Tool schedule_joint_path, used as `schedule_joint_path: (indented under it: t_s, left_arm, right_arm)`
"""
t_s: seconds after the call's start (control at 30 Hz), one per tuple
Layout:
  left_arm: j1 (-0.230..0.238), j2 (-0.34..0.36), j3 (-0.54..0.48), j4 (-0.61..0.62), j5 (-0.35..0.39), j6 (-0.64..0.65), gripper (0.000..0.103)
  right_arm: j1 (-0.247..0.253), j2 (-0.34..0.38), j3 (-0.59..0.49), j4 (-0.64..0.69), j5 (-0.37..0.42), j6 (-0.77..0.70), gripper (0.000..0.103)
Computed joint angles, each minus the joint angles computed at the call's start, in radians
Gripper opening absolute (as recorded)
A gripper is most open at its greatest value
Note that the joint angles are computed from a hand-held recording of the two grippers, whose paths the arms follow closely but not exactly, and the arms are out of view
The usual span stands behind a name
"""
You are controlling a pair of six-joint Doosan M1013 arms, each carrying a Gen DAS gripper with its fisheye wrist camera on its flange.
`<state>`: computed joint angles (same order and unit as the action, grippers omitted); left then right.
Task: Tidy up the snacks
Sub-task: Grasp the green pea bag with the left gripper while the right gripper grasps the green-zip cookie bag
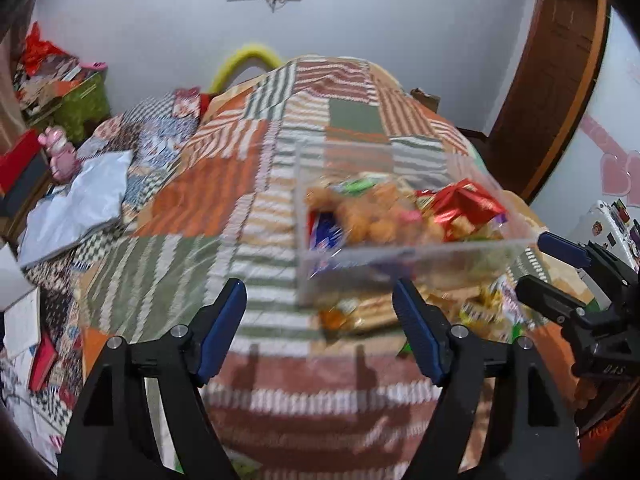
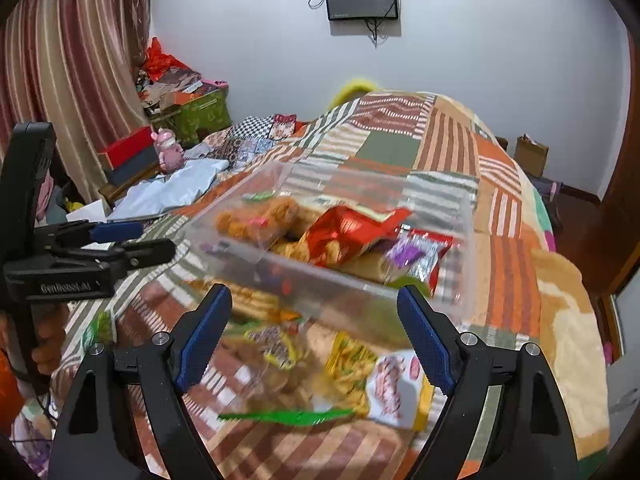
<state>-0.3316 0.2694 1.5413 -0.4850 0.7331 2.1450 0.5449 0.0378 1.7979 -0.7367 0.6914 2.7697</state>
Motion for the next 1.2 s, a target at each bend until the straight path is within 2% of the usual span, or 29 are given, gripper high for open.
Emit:
schedule_joint_path:
  t_s: [0.3,0.6,0.77,0.97,1.0,1.07,1.13,1.2]
  left_arm:
    - [0.055,-0.018,0.049,0.102,0.014,-0.073,0.076]
    - [0.097,-0.026,0.102,0.152,0.051,-0.077,0.079]
    - [0.122,-0.024,0.117,0.089,0.100,-0.016,0.080]
    - [0.116,-0.018,0.122,0.068,0.129,0.019,0.081]
    - [0.114,-0.022,0.129,0.071,0.117,0.022,0.081]
    - [0.110,-0.027,0.139,0.074,0.110,0.043,0.081]
    - [0.107,-0.034,0.152,0.082,0.094,0.055,0.081]
    - [0.104,-0.043,0.165,0.095,0.080,0.065,0.081]
  right_arm:
    - [0.022,-0.001,0.011,0.030,-0.002,-0.006,0.083]
    - [0.011,0.021,0.007,0.133,-0.005,-0.094,0.083]
    - [0.000,0.038,0.001,0.185,0.001,-0.137,0.083]
    - [-0.016,0.049,-0.005,0.262,0.000,-0.196,0.083]
    - [-0.017,0.050,-0.006,0.274,0.001,-0.212,0.083]
    - [-0.013,0.054,-0.009,0.270,0.009,-0.215,0.078]
    - [-0.010,0.059,-0.012,0.275,0.020,-0.230,0.068]
    - [-0.011,0.058,-0.011,0.290,0.014,-0.248,0.067]
